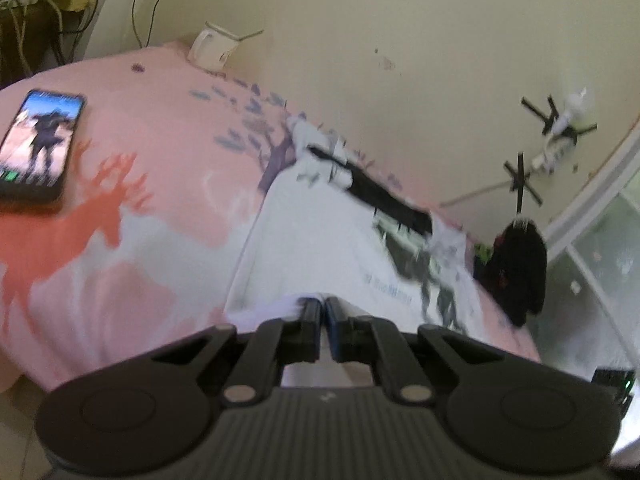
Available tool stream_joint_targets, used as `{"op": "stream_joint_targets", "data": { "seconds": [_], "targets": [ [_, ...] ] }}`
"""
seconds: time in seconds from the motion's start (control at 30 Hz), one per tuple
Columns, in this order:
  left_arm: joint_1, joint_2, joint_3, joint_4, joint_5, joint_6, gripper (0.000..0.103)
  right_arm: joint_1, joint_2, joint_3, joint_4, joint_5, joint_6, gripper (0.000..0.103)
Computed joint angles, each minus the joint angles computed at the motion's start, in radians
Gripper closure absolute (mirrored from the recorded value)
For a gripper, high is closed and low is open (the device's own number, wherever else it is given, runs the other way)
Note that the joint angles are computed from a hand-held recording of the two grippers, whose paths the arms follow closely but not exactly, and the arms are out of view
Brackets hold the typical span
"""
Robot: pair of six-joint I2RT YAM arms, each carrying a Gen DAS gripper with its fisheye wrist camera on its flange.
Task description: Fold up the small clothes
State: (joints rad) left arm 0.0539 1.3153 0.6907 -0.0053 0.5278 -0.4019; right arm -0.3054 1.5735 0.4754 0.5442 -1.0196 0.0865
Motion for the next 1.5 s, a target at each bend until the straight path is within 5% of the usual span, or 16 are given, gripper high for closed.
{"op": "stream_joint_targets", "data": {
  "seconds": [0.23, 0.43, 0.5, 0.53, 0.57, 0.6, 0.83, 0.93, 1.0, 1.03, 1.07, 1.1, 1.3, 1.4, 1.47, 1.5],
  "targets": [
    [-0.055, 0.287, 0.326, 0.038, -0.013, -0.047, 0.099, 0.010, 0.165, 0.178, 0.186, 0.089, 0.211, 0.095],
    [-0.119, 0.667, 0.863, -0.131, -0.131, -0.069, 0.096, 0.111, 0.341, 0.476, 0.133, 0.346, 0.317, 0.095],
    [-0.132, 0.782, 1.022, -0.213, -0.179, -0.092, 0.071, 0.155, 0.393, 0.573, 0.065, 0.504, 0.290, 0.088],
    [-0.137, 0.813, 1.062, -0.249, -0.204, -0.107, 0.058, 0.174, 0.404, 0.605, 0.012, 0.565, 0.267, 0.066],
    [-0.139, 0.824, 1.066, -0.256, -0.209, -0.108, 0.057, 0.191, 0.407, 0.625, -0.038, 0.629, 0.246, 0.038],
    [-0.139, 0.816, 1.036, -0.242, -0.195, -0.080, 0.055, 0.200, 0.397, 0.604, -0.028, 0.654, 0.223, 0.031],
    [-0.174, 0.699, 0.801, -0.250, -0.360, 0.150, 0.052, 0.174, 0.243, 0.311, 0.082, 0.595, 0.125, 0.031],
    [-0.202, 0.689, 0.777, -0.270, -0.378, 0.207, 0.063, 0.165, 0.224, 0.228, 0.118, 0.583, 0.163, 0.032],
    [-0.223, 0.703, 0.798, -0.300, -0.406, 0.229, 0.098, 0.163, 0.221, 0.183, 0.160, 0.555, 0.195, 0.039],
    [-0.232, 0.705, 0.802, -0.313, -0.434, 0.235, 0.099, 0.167, 0.222, 0.173, 0.169, 0.544, 0.194, 0.056],
    [-0.234, 0.694, 0.785, -0.303, -0.443, 0.236, 0.099, 0.178, 0.222, 0.171, 0.167, 0.551, 0.186, 0.086],
    [-0.233, 0.672, 0.763, -0.294, -0.448, 0.234, 0.099, 0.195, 0.212, 0.165, 0.166, 0.584, 0.175, 0.098],
    [-0.182, 0.464, 0.538, -0.248, -0.444, 0.192, 0.099, 0.190, 0.104, 0.148, 0.089, 0.615, 0.115, 0.100],
    [-0.170, 0.474, 0.507, -0.268, -0.459, 0.185, 0.091, 0.211, 0.140, 0.219, -0.054, 0.704, 0.047, 0.090],
    [-0.168, 0.472, 0.500, -0.259, -0.482, 0.182, 0.080, 0.209, 0.140, 0.211, -0.016, 0.759, 0.062, 0.049],
    [-0.166, 0.465, 0.504, -0.249, -0.485, 0.178, 0.080, 0.196, 0.128, 0.200, 0.018, 0.739, 0.079, 0.049]
  ]
}}
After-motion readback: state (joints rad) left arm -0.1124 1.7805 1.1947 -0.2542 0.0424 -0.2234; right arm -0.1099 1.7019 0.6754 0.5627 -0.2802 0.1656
